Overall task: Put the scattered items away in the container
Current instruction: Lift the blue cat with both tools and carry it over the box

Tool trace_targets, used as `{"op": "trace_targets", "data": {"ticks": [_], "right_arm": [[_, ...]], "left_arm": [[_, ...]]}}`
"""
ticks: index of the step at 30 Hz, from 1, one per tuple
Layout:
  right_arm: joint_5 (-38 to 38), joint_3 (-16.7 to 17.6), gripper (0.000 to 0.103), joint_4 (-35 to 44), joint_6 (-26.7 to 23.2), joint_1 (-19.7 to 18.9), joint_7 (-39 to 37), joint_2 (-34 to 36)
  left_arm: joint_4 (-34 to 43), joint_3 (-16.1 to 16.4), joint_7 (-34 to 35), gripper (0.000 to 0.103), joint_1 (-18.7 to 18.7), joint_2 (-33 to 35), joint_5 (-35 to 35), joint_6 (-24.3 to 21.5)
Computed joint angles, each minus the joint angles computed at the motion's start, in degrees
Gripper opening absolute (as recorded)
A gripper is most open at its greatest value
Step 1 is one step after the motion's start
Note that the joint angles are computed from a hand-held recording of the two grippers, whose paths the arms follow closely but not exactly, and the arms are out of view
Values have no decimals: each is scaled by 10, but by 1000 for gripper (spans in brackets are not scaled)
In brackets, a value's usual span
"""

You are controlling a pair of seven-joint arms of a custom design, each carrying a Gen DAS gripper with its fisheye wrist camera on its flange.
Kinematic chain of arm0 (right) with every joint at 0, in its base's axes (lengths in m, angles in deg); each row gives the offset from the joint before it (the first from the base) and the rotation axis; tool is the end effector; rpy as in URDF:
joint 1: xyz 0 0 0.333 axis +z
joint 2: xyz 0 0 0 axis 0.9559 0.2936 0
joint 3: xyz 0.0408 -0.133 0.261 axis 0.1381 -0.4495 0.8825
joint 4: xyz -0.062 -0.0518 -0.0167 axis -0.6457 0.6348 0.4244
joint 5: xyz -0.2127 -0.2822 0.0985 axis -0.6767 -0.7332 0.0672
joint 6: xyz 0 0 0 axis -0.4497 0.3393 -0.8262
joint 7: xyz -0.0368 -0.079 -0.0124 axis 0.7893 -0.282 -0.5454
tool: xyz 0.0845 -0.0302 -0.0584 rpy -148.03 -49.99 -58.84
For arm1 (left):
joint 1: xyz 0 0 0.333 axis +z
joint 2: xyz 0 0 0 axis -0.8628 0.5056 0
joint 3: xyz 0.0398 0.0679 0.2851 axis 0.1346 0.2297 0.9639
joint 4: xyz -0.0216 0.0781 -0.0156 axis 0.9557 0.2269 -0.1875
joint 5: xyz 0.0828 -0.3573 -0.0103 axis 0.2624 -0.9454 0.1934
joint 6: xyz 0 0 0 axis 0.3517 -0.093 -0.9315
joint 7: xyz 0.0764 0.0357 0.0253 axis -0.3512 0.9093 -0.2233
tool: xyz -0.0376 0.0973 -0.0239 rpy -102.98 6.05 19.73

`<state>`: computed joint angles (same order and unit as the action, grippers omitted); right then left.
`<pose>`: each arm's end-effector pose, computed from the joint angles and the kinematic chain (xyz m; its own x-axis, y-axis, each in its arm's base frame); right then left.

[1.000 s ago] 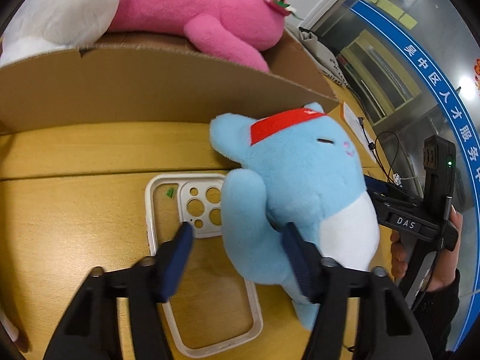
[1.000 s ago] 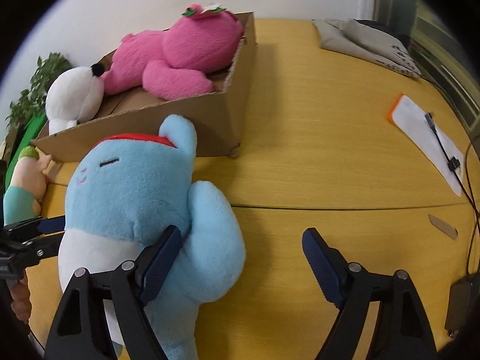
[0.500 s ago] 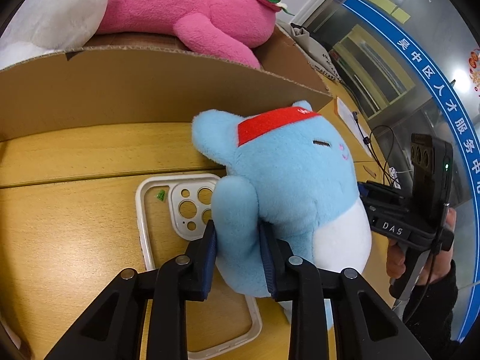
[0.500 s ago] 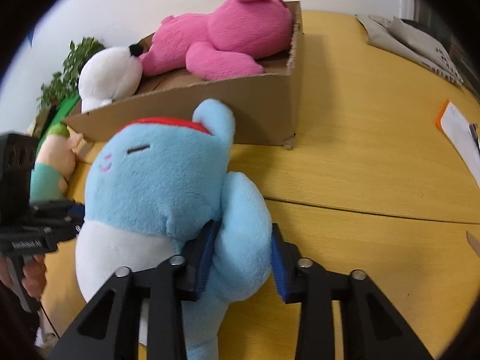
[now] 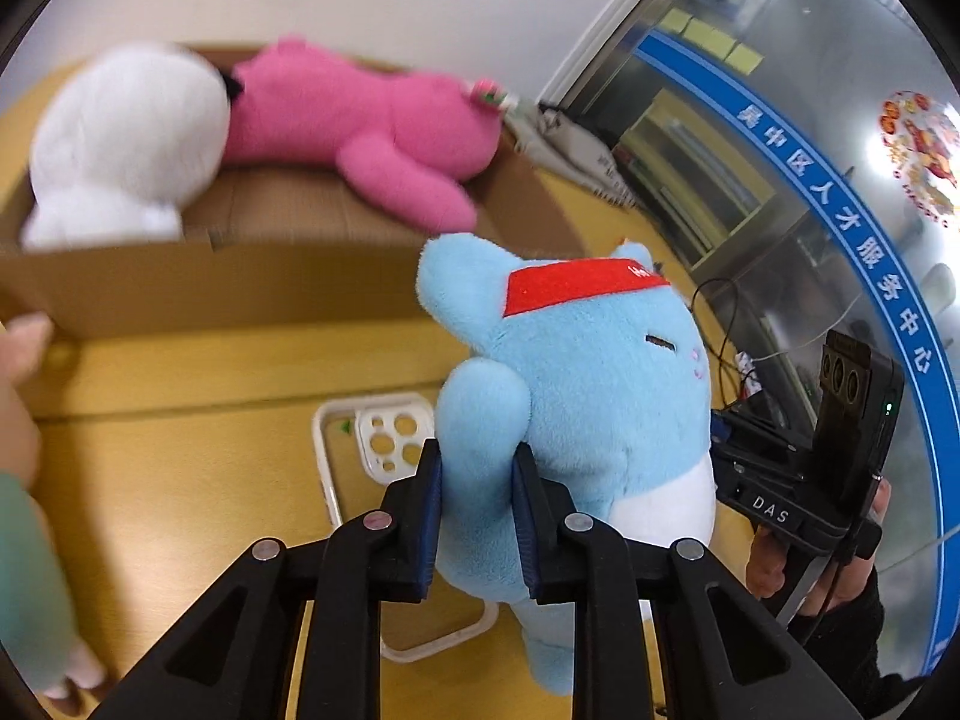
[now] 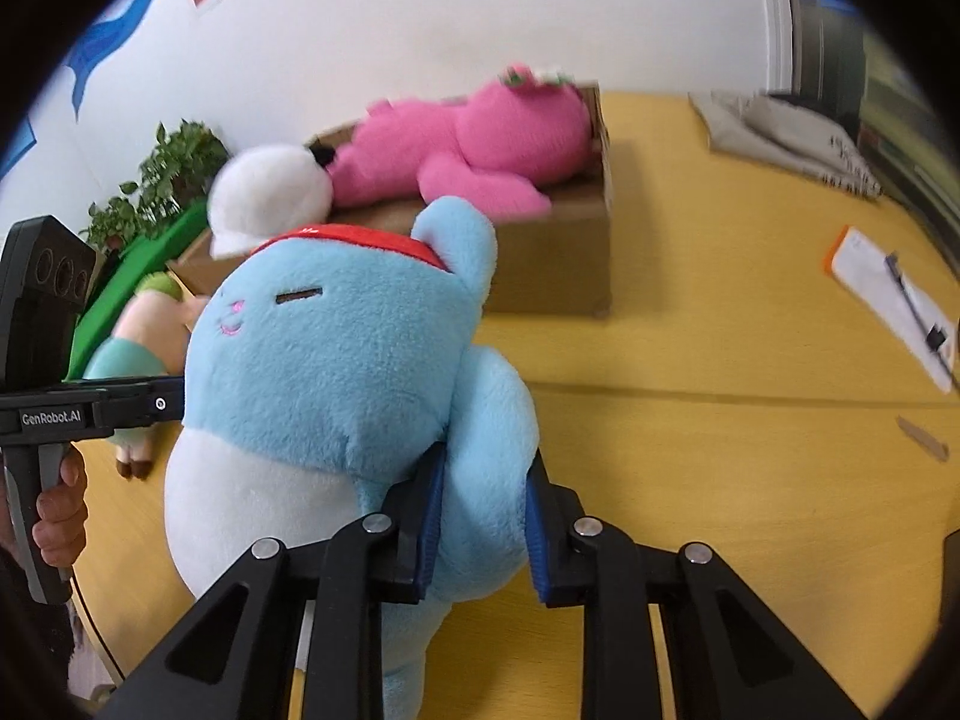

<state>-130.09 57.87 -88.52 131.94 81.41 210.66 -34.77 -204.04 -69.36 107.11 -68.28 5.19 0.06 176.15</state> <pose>0.3727 0.1032 0.3209 0.2294 -0.9537 -0.1944 -0.7668 -0.0541 -0.6396 0.5434 -0.2654 0.3349 -0.3239 -0.8259 0.4615 -0.8426 0.0299 -0.5378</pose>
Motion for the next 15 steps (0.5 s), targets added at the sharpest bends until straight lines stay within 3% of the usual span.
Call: {"op": "trace_targets", "data": {"ticks": [6, 13, 15], "right_arm": [[134, 82, 23, 11, -14, -13, -100, -56], [282, 166, 22, 127, -35, -30, -239, -3], [287, 148, 22, 166, -30, -13, -237, 25]], "left_arm": [[-3, 18, 10, 22, 6, -45, -6, 9], [86, 72, -49, 22, 4, -29, 101, -9], [122, 84, -79, 22, 3, -7, 148, -13]]}}
